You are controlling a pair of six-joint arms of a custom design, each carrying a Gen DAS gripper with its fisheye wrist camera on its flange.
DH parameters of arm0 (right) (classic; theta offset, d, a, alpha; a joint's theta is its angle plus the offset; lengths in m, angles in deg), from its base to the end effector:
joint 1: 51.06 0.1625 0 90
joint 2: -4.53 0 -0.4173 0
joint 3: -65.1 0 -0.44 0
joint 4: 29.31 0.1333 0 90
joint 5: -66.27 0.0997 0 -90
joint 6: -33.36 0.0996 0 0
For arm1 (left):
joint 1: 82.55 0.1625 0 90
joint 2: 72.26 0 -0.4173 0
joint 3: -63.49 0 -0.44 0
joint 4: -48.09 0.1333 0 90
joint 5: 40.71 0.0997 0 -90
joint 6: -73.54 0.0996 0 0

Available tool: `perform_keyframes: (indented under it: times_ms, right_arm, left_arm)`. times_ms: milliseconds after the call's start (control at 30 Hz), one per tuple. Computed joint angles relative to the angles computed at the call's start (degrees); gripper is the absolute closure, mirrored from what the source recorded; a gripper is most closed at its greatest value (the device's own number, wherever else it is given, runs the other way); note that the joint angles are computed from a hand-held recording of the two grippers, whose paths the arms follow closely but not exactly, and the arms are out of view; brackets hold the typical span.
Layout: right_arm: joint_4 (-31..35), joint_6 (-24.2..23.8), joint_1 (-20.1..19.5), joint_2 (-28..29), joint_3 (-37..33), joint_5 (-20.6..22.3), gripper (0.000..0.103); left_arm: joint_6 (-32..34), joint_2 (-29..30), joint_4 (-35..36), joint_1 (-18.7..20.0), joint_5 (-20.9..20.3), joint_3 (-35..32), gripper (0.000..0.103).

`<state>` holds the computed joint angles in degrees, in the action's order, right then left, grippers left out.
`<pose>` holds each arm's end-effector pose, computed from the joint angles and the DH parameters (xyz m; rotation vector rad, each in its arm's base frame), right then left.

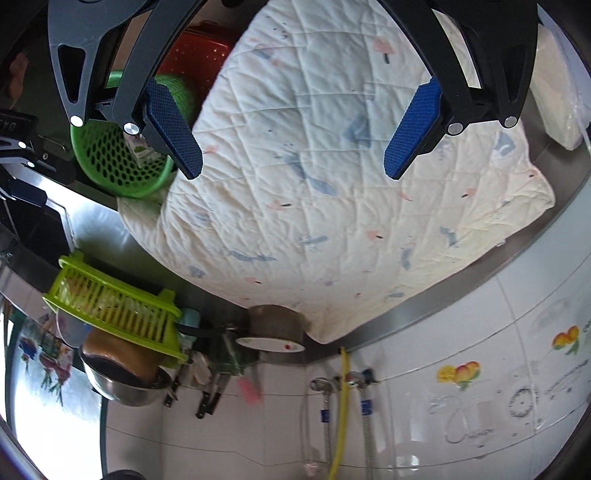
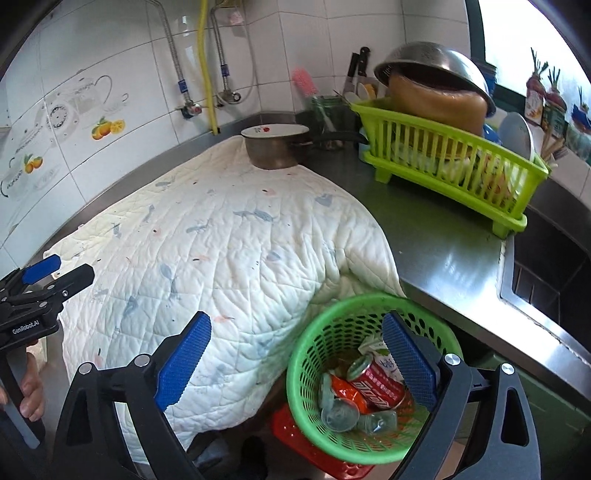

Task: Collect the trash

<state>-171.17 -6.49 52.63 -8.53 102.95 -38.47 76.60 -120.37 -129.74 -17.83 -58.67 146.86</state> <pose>0.3270 -0.8864 0.0319 1.1552 -2.4789 0.5609 -0.1025 -0.7511 0.2796 -0.1855 1.8975 -1.1210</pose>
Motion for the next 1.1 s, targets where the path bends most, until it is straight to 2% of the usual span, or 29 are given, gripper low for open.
perform_keyframes:
  times_ms: [100, 333, 533, 767, 1100]
  right_arm:
    - [-1.70, -0.36, 0.49, -0.42, 1.50, 0.52, 0.012]
    - [-3.91, -1.93, 1.12, -0.84, 3.14, 1.18, 0.012]
    - [-4.28, -1.73, 1.23, -0.93, 3.19, 1.36, 0.011]
    - [-5.71, -1.89, 1.30, -1.94, 4.58, 1.81, 0.011]
    - [-7.35, -2.17, 1.40, -3.07, 6.23, 2.36, 0.011]
  left_arm:
    - [0.01, -0.88, -3.23, -0.49, 1.92, 1.21, 0.006]
    - [6.20, 0.02, -12.79, -1.36, 5.42, 0.51, 0.006]
    - [7.83, 0.16, -15.64, -1.73, 6.78, 0.64, 0.005]
    - [14.60, 1.71, -21.14, -2.18, 7.39, -1.09, 0.005]
    - [21.00, 3.08, -25.91, -2.67, 7.42, -2.73, 0.005]
